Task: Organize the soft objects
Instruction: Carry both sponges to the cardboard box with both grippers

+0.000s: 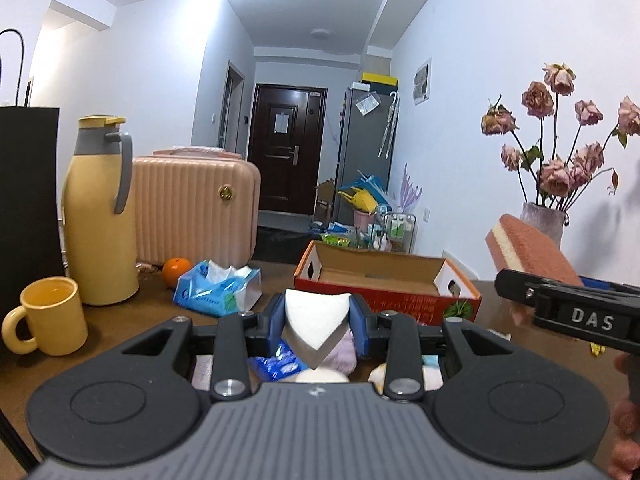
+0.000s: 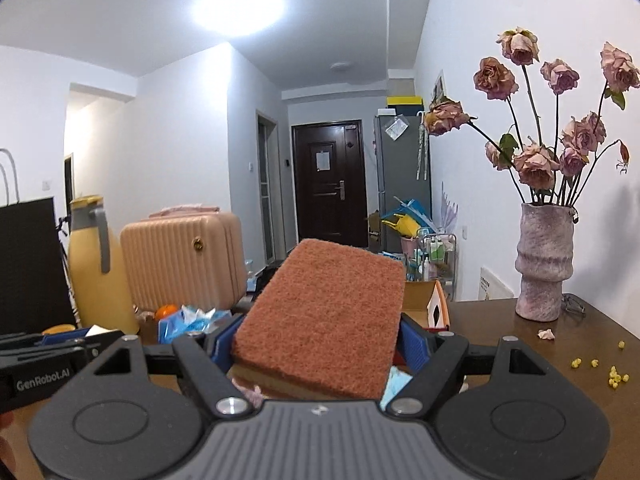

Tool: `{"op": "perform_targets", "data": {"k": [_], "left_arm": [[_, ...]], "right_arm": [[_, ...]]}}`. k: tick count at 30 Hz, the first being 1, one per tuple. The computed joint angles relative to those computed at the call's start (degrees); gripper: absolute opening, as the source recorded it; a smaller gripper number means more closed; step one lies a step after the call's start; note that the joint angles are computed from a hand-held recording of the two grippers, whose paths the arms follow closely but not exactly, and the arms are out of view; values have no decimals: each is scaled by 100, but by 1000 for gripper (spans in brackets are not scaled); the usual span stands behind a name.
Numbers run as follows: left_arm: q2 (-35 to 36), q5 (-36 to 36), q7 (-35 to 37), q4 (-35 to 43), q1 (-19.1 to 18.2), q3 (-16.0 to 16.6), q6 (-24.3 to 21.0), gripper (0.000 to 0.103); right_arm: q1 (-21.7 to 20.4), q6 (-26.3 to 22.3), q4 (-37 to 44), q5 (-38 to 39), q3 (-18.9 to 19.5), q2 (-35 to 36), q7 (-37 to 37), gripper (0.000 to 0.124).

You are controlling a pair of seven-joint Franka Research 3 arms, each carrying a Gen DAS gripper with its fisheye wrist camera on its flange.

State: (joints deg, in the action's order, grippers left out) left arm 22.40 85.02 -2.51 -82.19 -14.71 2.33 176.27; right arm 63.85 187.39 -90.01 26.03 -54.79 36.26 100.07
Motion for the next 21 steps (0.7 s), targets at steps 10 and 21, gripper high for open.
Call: {"op": "perform_targets", "data": {"k": [10,21], "left_arm": [[1034,-2045,1851,1320,58,-310,-357,35],[2916,-4150,4137,4206,-28,-664,-1484,35]], "right_arm": [[-958,-487,1366,-253,157,773,954,78],[-2006,-1269,2683,-967,569,1264,1710,78]]}}
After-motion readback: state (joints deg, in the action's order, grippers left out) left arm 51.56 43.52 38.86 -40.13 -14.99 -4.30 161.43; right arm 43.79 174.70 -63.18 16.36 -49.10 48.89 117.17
